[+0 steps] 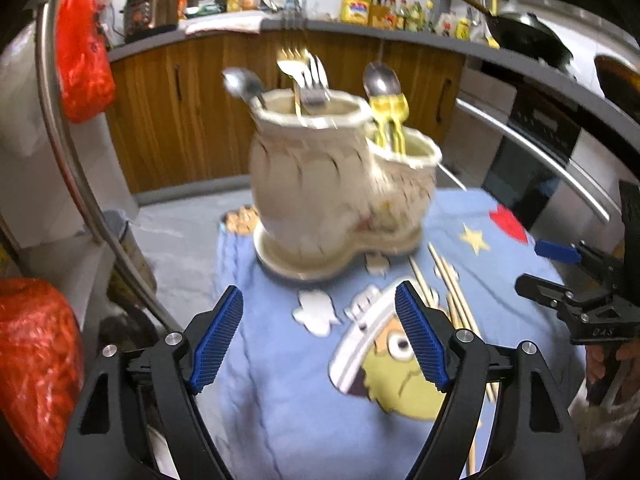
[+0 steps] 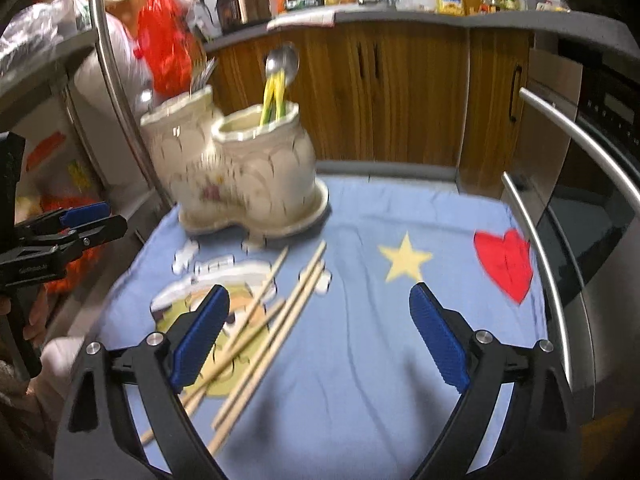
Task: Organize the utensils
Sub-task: 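Withdraw both tools from the holder back over the wooden chopsticks, then grasp a wooden chopstick with right tool while left tool grasps another chopstick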
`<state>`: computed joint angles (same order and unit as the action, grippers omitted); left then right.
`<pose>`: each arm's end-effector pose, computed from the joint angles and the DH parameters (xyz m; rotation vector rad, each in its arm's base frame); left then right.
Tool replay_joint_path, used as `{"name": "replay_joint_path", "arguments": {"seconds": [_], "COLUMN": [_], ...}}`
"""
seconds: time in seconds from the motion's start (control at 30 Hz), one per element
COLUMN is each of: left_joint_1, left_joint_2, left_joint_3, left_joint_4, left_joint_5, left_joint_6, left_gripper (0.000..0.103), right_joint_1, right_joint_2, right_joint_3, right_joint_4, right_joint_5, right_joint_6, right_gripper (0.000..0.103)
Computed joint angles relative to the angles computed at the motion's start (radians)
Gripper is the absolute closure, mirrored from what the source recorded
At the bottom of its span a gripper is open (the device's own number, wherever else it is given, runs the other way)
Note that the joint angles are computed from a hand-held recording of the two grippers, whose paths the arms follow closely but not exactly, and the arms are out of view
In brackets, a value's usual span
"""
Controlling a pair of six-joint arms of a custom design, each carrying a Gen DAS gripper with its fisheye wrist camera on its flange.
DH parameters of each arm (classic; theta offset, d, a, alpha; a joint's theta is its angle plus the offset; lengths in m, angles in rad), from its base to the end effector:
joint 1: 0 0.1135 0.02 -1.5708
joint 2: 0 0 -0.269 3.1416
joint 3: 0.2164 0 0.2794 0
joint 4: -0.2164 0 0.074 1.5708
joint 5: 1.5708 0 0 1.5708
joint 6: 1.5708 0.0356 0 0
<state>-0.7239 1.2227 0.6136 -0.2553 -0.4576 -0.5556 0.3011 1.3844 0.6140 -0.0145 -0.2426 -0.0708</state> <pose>0.2016 -0.1572 0.1789 -0.0034 2.3231 -0.0770 0.2692 0.0926 0.1541 -0.5532 2.2959 0.3979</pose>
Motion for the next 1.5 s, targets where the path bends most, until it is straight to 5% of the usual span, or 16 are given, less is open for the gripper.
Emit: {"name": "replay_joint_path", "arguments": {"seconds": [0.13, 0.23, 0.53, 0.8, 1.1, 1.27, 1.5], "left_joint_1": [-0.036, -0.076, -0.123, -0.126, -0.126, -0.140, -0.186], "left_joint_2": [0.043, 0.083, 0.142, 0.132, 0.115, 0.131, 0.202], "left_joint_3": [-0.008, 0.000, 0.015, 0.001, -0.017, -0.006, 0.051], "left_joint_4": [0.011, 0.020, 0.055, 0.073, 0.089, 0.095, 0.091], "left_joint_5": [0.036, 0.039, 0.053, 0.061, 0.073, 0.083, 0.134], "left_joint_6": [-0.037, -0.047, -0.044, -0.046, -0.047, -0.037, -0.016], "left_gripper": [0.024, 0.024, 0.024, 0.024, 0.024, 0.024, 0.047], "right_joint_1": [0.015, 0.027, 0.089, 0.127, 0.186, 0.165, 0.078], "right_joint_2": [0.043, 0.070, 0.133, 0.210, 0.259, 0.237, 0.154], "right_joint_3": [0.009, 0.015, 0.067, 0.139, 0.200, 0.158, 0.091], "right_joint_4": [-0.040, -0.059, -0.118, -0.160, -0.201, -0.150, -0.105], "right_joint_5": [0.001, 0.003, 0.034, 0.090, 0.183, 0.142, 0.056], "right_joint_6": [0.017, 0.031, 0.081, 0.129, 0.149, 0.171, 0.181], "right_gripper": [0.015, 0.027, 0.079, 0.090, 0.090, 0.096, 0.097]}}
